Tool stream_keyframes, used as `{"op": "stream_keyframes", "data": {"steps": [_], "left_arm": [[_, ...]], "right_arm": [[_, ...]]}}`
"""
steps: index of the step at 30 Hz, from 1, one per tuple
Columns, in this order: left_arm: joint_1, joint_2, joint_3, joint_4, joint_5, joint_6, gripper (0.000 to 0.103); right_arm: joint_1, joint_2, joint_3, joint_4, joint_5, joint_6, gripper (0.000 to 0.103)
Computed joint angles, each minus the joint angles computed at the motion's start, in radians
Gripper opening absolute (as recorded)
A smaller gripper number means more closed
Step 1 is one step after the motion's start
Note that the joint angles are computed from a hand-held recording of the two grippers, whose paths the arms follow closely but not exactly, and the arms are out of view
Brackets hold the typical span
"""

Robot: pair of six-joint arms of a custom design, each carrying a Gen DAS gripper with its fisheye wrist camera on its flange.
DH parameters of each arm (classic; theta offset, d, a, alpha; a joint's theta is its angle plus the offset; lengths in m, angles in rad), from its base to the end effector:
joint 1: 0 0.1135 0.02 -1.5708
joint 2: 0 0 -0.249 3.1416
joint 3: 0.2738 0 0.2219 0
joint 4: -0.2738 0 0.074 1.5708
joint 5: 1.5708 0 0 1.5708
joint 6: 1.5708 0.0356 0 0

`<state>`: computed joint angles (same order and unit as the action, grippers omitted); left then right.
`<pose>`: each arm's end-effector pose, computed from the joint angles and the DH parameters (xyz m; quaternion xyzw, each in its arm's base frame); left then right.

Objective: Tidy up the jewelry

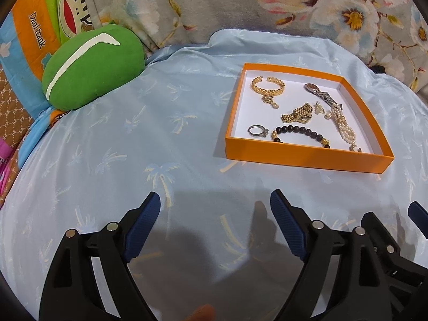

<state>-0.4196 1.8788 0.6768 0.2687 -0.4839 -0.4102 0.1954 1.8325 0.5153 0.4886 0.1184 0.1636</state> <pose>0.2727 -0.1035 0.0884 -0.0707 0.9223 0.0856 0.3702 0.2657 0.0483 0.0817 0.0067 0.9305 0.0104 0.3660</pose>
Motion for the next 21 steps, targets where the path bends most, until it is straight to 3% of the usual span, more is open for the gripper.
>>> {"op": "stream_keyframes", "data": {"steps": [21], "left_arm": [[-0.015,-0.001,0.006,-0.02,-0.041,-0.011,0.085]], "right_arm": [[-0.006,0.002,-0.002,0.006,-0.005,-0.005,0.086]]}}
